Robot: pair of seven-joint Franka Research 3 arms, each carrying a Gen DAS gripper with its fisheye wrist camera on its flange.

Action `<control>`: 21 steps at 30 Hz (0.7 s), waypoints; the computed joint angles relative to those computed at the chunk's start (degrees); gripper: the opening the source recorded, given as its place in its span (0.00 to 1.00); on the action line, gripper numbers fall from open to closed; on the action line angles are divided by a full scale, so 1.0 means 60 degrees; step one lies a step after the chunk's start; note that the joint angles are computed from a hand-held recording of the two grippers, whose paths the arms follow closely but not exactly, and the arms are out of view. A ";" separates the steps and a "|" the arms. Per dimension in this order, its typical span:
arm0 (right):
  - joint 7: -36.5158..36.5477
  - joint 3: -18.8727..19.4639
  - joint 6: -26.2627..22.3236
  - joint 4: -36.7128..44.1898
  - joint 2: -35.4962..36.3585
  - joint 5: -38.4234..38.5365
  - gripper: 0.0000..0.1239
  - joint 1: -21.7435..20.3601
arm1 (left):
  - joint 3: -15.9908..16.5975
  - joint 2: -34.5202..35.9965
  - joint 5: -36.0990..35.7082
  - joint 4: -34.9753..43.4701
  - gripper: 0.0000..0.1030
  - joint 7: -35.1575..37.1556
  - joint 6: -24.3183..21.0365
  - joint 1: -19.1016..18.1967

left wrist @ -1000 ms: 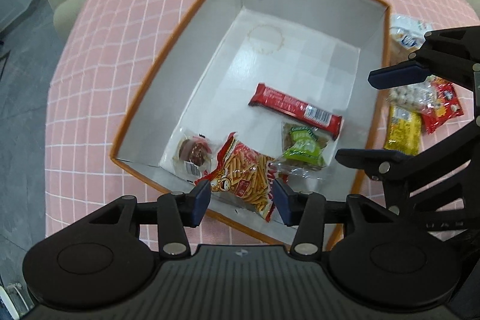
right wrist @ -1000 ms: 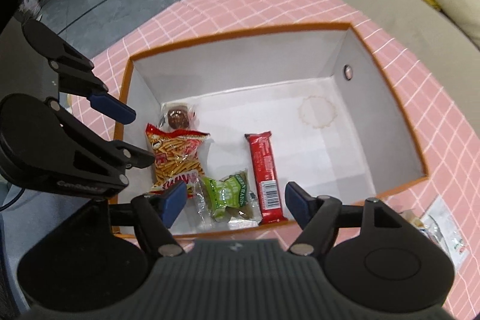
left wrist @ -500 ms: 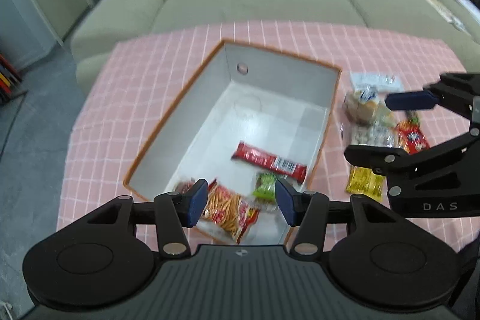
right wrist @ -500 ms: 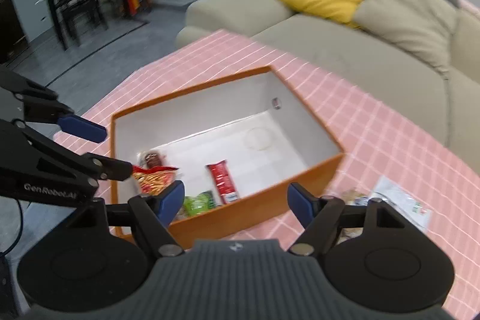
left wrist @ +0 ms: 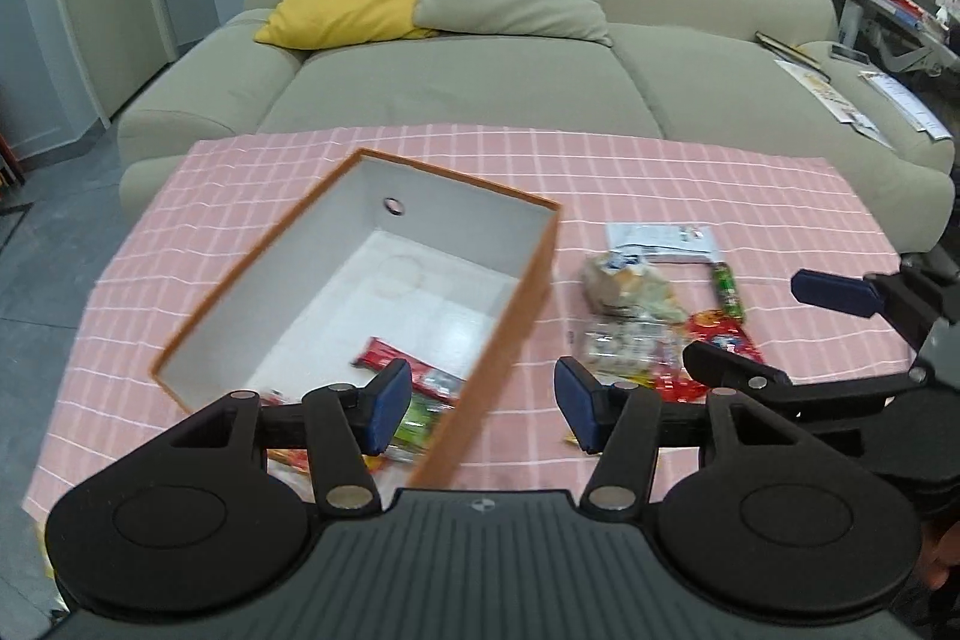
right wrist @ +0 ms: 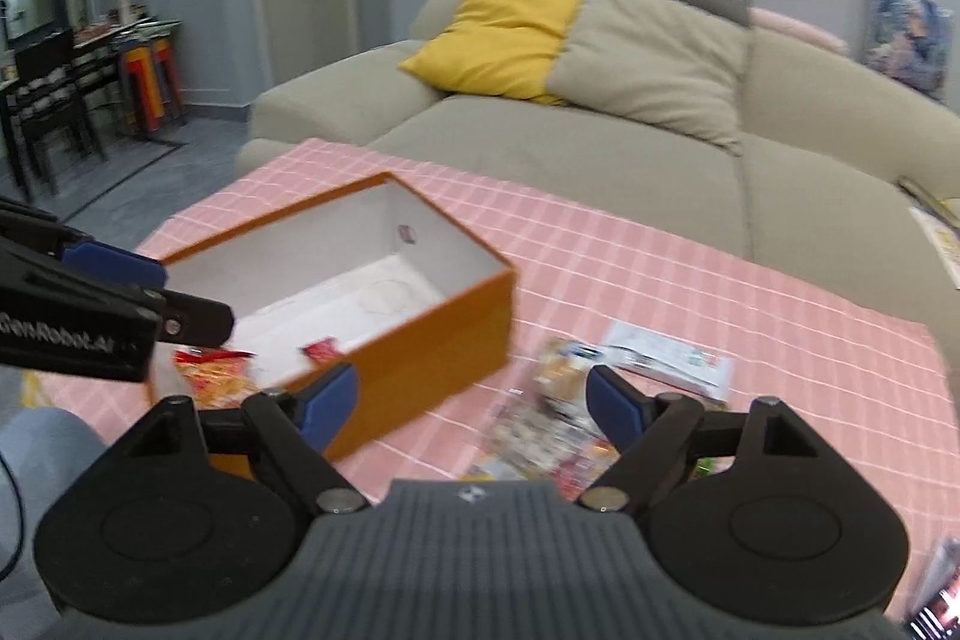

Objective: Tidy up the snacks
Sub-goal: 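Withdraw both tools from the box toward the remaining snacks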

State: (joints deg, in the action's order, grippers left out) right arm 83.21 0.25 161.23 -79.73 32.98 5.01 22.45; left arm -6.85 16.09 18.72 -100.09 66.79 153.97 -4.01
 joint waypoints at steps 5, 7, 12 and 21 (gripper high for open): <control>0.0969 -0.0824 0.1084 -0.1481 -0.0579 -0.0510 0.65 0.0403 | -0.0151 0.0142 -0.0273 -0.0351 0.63 -0.0255 0.0755 -0.0055; 0.1324 -0.1138 0.1456 -0.2041 -0.0779 -0.0763 0.65 0.0585 | -0.0239 0.0274 -0.0443 -0.0415 0.63 -0.0256 0.0993 -0.0056; 0.2062 -0.1944 0.2144 -0.2963 -0.0949 -0.1427 0.65 0.1121 | -0.0321 0.0530 -0.0631 -0.0578 0.65 -0.0237 0.1398 -0.0151; 0.2805 -0.2623 0.1953 -0.3492 -0.0781 -0.1883 0.65 0.1453 | -0.0629 0.1099 -0.1228 -0.0580 0.67 0.0047 0.1480 -0.0108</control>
